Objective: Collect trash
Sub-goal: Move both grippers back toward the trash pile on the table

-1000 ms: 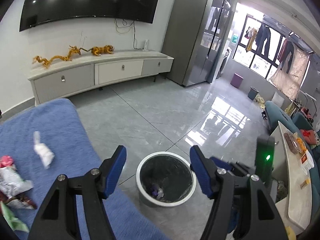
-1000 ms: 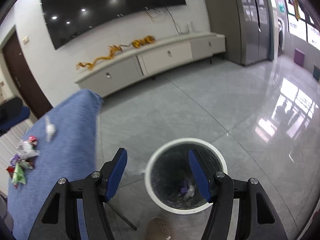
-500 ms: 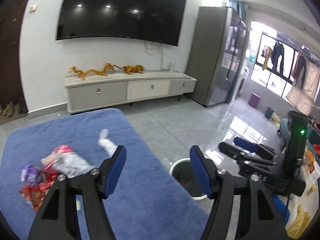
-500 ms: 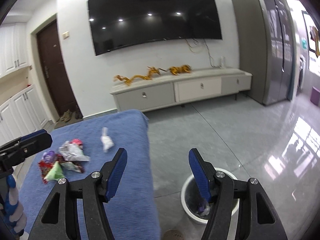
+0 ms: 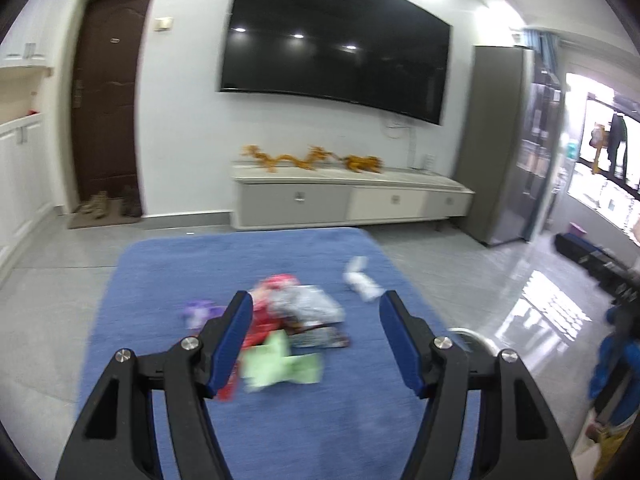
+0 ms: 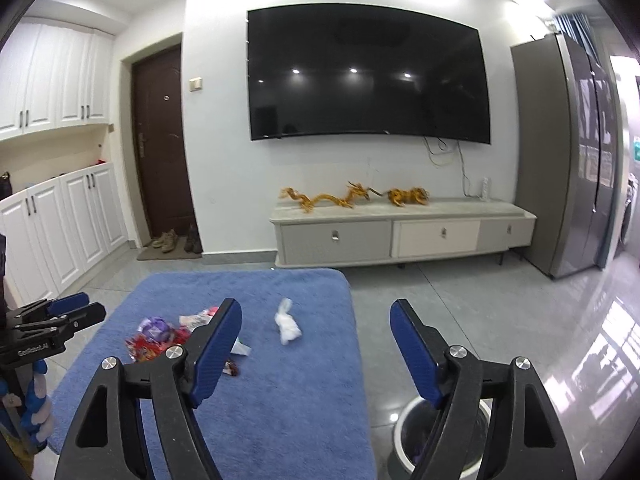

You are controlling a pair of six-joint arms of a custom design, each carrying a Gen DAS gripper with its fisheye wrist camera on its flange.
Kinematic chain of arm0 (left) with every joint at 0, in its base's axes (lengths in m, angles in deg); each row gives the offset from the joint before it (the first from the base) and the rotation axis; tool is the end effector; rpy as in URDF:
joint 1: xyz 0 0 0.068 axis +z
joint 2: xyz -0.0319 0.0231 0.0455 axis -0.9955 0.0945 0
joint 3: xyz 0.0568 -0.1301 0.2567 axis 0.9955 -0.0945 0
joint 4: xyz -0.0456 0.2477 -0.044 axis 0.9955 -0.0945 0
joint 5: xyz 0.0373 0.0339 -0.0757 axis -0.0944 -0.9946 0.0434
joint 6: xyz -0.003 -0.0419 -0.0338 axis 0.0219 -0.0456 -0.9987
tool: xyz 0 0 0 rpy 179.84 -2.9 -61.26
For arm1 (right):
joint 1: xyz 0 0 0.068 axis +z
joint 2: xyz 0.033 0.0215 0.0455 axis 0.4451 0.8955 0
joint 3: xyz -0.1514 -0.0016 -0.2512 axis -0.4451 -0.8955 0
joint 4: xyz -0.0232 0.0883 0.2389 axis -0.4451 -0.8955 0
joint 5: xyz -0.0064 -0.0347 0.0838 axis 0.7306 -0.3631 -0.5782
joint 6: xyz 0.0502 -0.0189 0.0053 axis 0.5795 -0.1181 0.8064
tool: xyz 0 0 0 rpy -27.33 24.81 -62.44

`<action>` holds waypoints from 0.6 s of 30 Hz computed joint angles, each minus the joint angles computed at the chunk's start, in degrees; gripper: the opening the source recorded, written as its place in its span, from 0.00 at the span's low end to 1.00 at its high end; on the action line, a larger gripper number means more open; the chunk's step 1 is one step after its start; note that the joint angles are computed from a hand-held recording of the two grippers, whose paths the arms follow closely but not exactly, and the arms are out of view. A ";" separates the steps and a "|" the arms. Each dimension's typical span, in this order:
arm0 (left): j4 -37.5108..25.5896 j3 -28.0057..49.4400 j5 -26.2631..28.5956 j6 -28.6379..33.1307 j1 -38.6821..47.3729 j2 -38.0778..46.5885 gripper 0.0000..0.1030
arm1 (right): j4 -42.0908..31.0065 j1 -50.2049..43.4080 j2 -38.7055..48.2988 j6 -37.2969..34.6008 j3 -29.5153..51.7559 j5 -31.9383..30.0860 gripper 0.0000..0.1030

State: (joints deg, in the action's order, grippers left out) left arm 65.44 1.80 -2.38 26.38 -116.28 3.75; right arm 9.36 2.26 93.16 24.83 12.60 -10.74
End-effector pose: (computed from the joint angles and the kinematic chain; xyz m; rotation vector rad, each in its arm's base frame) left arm 0.2125 -0.1307 0.2724 0.4269 2.0583 -0.4026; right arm 0.1011 -0.0324 0.3299 0.0274 1.8427 -0.0745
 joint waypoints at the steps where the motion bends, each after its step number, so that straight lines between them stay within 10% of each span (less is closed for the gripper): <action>1: 0.01 -1.07 -0.08 1.17 2.51 -0.83 0.62 | 0.48 4.02 -0.08 0.99 -0.19 3.76 0.73; 18: 7.93 -8.08 9.80 8.10 25.87 10.71 0.62 | 18.68 21.01 21.17 5.94 -6.71 14.69 0.73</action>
